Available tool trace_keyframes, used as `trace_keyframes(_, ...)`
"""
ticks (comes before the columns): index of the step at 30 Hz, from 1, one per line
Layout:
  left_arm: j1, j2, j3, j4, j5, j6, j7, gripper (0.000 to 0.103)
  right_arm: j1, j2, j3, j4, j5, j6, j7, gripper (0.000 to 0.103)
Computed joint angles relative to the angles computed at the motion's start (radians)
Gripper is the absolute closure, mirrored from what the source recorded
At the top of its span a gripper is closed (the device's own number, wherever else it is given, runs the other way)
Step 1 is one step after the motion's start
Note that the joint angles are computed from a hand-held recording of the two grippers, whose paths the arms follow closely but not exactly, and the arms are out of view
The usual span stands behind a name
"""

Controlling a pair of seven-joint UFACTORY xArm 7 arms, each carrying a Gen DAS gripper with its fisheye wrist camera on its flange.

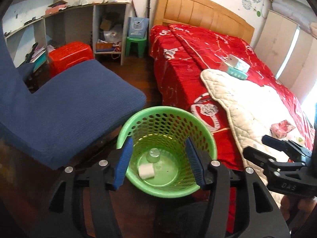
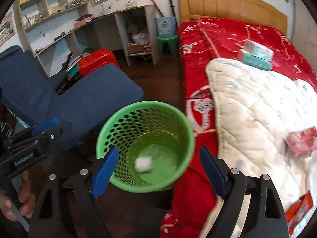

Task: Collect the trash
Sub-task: 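Move both tools back over the bed toward the remaining trash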

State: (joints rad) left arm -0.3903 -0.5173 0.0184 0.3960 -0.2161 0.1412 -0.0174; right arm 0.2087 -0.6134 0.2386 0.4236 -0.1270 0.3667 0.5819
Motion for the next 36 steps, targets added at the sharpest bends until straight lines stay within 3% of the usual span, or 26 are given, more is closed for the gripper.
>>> trace_keyframes(5, -0.060, 0.015, -0.008, 0.017, -0.021, 0.007, -0.004, 0.047, -0.013, -0.211, -0.025, -0.107, 0.006, 0.111, 0.015, 0.017)
trace_keyframes(12, -0.161, 0.051, -0.042, 0.057, -0.057, 0.021, 0.004, 0.047, -0.068, -0.599, -0.089, -0.234, 0.008, 0.371, -0.020, 0.017)
trace_keyframes(17, -0.244, 0.096, -0.066, 0.103, -0.082, 0.027, 0.029, 0.047, -0.171, -0.861, -0.150, -0.291, -0.025, 0.575, -0.100, 0.016)
trace_keyframes(20, -0.274, 0.127, -0.090, 0.133, -0.097, 0.030, 0.040, 0.047, -0.282, -0.983, -0.221, -0.315, -0.065, 0.669, -0.178, 0.016)
trace_keyframes(23, -0.305, 0.157, -0.110, 0.161, -0.117, 0.040, 0.055, 0.047, -0.400, -1.029, -0.301, -0.329, -0.094, 0.696, -0.255, 0.016)
trace_keyframes(29, -0.346, 0.206, -0.142, 0.212, -0.159, 0.064, 0.100, 0.047, -0.615, -0.955, -0.469, -0.337, -0.122, 0.617, -0.397, 0.016)
trace_keyframes(32, -0.355, 0.227, -0.162, 0.231, -0.176, 0.070, 0.124, 0.047, -0.673, -0.859, -0.518, -0.328, -0.109, 0.540, -0.441, 0.017)
trace_keyframes(36, -0.362, 0.263, -0.191, 0.265, -0.192, 0.083, 0.158, 0.047, -0.691, -0.709, -0.529, -0.303, -0.062, 0.432, -0.468, 0.020)
